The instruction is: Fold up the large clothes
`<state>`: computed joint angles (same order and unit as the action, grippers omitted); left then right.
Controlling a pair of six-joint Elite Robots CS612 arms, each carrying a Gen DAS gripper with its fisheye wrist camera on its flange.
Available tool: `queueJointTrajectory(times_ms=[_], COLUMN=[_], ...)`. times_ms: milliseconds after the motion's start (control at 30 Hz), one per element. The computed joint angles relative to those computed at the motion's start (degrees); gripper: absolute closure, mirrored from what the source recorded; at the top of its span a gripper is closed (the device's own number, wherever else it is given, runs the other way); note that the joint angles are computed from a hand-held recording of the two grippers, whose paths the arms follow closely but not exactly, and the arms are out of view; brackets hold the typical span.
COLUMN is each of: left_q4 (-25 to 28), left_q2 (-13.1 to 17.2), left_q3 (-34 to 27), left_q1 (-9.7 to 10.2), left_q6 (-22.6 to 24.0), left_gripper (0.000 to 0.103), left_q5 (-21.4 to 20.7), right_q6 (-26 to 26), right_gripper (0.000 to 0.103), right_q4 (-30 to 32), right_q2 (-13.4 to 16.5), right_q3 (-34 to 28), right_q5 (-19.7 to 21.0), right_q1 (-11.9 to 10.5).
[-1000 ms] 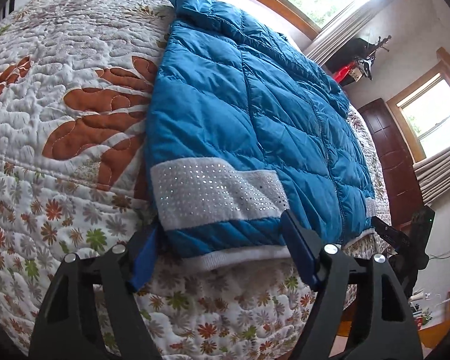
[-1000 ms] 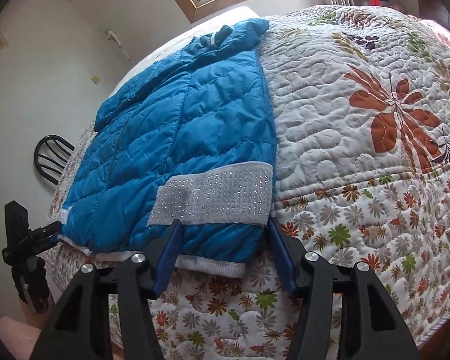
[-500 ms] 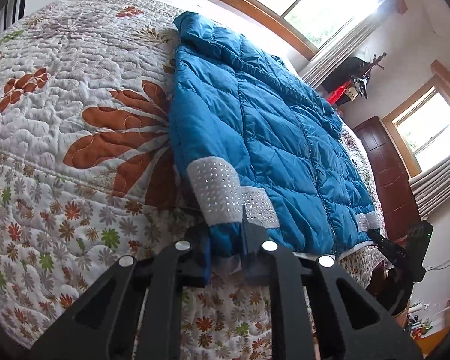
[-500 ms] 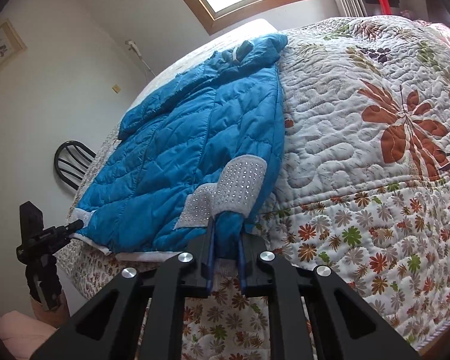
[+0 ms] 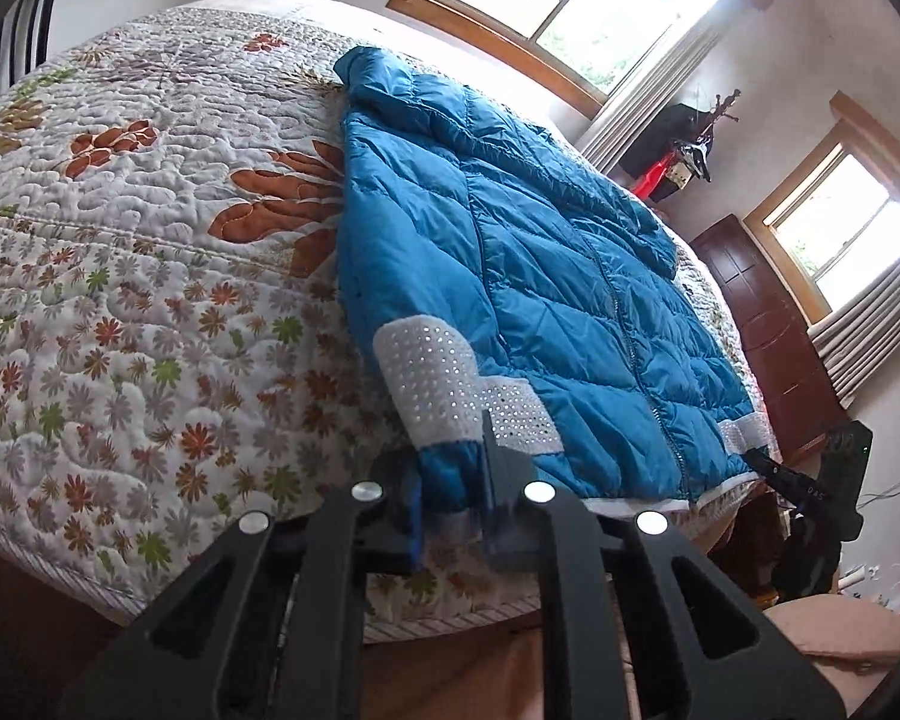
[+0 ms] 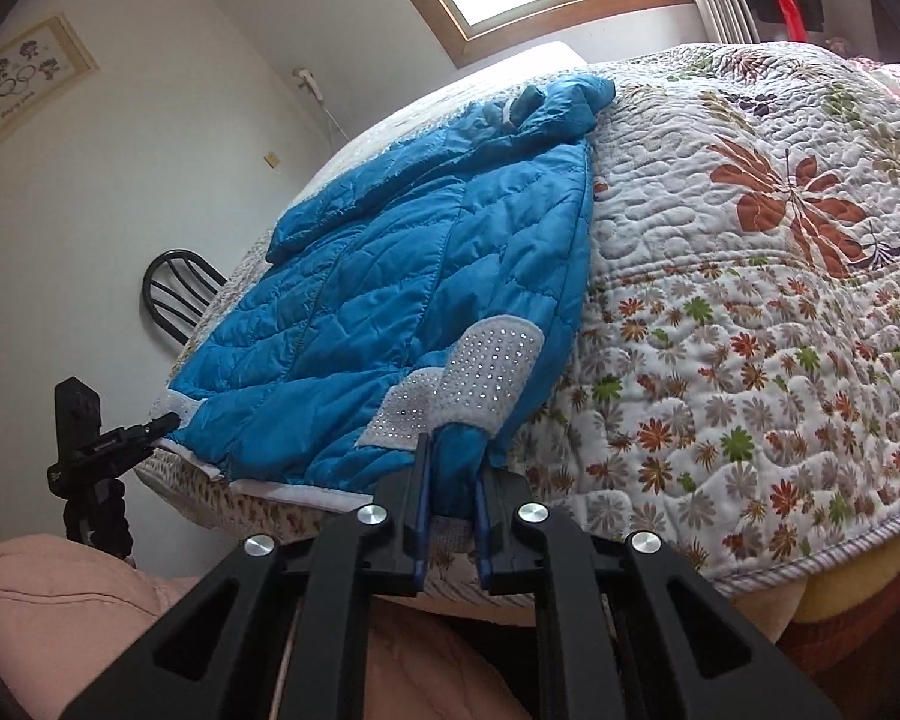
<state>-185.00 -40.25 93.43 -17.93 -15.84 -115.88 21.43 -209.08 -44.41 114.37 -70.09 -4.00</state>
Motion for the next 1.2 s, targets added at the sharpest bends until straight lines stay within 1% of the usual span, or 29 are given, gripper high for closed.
queueJointTrajectory(times_ms=[67, 133, 233, 333, 433, 533, 700, 833, 900, 967, 1067, 1200], left_q4=[-0.1, -1.6, -3.5, -4.4, -4.9, -5.1, -4.7, -2.0, 0.0, 2.3, 6.2, 11.8], left_q2=[0.4, 0.5, 0.0, -0.2, -0.3, -0.3, 0.6, 2.5, 4.0, 5.8, 8.7, 13.0], left_q3=[-0.5, -0.6, -0.7, -1.6, -3.0, -4.8, -10.0, -16.4, -20.4, -24.7, -31.3, -40.6], left_q1=[0.31, 0.57, 0.64, 0.63, 0.54, 0.3, -0.04, 0.11, 0.2, 0.29, 0.14, -0.39], left_q6=[-1.4, -2.2, -1.9, -1.2, -1.2, -0.8, -0.7, -2.7, -4.3, -6.0, -7.6, -7.7], left_gripper=[0.09, 0.09, 0.09, 0.09, 0.09, 0.09, 0.09, 0.09, 0.09, 0.089, 0.089, 0.089], left_q5=[-1.3, -2.4, -3.3, -4.4, -5.0, -4.6, -4.0, -4.4, -4.1, -4.3, -3.4, -0.6], right_q6=[0.4, 0.1, -0.8, -2.9, -4.9, -6.4, -6.4, -5.7, -5.0, -4.5, -3.5, -1.2], right_gripper=[0.092, 0.092, 0.092, 0.092, 0.092, 0.092, 0.092, 0.092, 0.092, 0.092, 0.092, 0.092], right_q4=[-0.4, -1.7, -3.5, -4.2, -3.3, -1.6, 3.3, 8.2, 10.9, 14.0, 18.9, 24.8], right_q2=[0.3, 0.1, -0.5, -1.4, -2.5, -3.4, -4.2, -4.3, -3.9, -3.4, -2.2, 0.6], right_q3=[-0.5, -0.6, -1.0, -1.6, -2.8, -4.5, -9.1, -13.8, -16.5, -19.5, -24.2, -30.8], right_q5=[0.8, 1.0, 1.4, 1.7, 2.0, 2.6, 5.5, 7.2, 8.0, 7.9, 7.7, 7.0], right_q1=[-0.3, -0.5, -0.8, -1.0, -1.3, -1.6, -3.0, -3.8, -4.2, -4.3, -4.5, -4.8])
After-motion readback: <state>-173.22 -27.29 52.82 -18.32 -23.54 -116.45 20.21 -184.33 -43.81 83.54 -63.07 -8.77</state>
